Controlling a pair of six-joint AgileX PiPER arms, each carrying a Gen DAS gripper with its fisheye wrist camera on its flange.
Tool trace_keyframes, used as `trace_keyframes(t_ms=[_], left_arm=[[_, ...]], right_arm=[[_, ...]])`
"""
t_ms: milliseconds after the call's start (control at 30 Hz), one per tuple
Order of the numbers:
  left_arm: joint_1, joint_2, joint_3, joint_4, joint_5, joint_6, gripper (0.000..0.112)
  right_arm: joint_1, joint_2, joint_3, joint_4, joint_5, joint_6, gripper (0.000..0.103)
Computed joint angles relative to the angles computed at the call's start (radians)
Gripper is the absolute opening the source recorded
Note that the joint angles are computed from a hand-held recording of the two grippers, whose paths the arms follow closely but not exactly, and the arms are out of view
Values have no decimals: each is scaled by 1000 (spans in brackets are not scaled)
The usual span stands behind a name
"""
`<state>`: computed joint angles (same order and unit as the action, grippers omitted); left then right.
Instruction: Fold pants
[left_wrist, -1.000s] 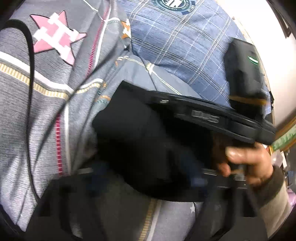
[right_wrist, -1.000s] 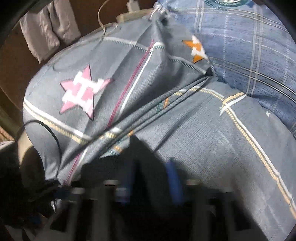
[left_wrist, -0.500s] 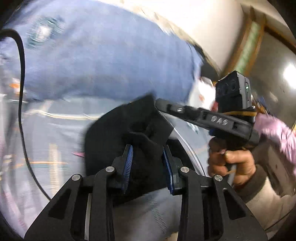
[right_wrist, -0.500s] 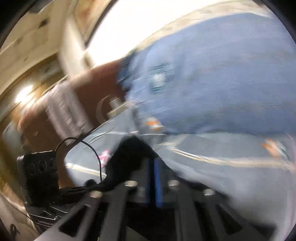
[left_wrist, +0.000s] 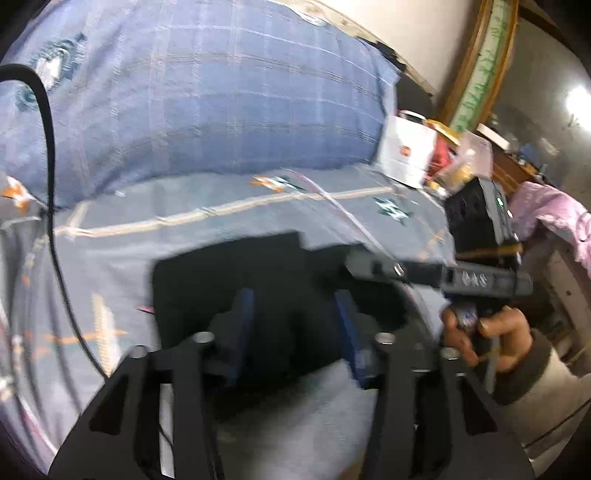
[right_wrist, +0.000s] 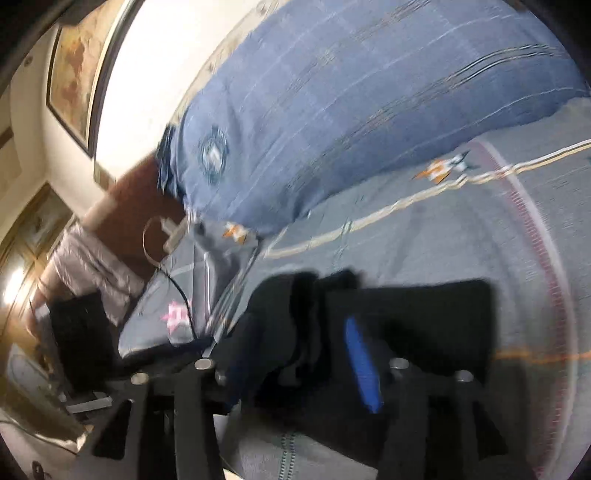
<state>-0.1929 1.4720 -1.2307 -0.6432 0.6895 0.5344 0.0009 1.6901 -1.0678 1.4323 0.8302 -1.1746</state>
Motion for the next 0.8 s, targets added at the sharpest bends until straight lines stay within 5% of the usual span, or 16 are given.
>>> trace_keyframes(t_ms=[333, 433, 733, 800], left_arm=[[105, 252, -97, 36, -29, -115, 53], [113, 227, -55, 11, -51, -102, 53], [65, 111, -108, -28, -3, -110, 58], [28, 105, -104, -64, -21, -95, 65]], right_arm=[[157, 138, -98, -19, -118, 19, 49], [202, 150, -115, -15, -184, 28, 17], [74, -141, 47, 84, -93, -135, 10], [31, -197, 77, 39, -144, -104, 10]])
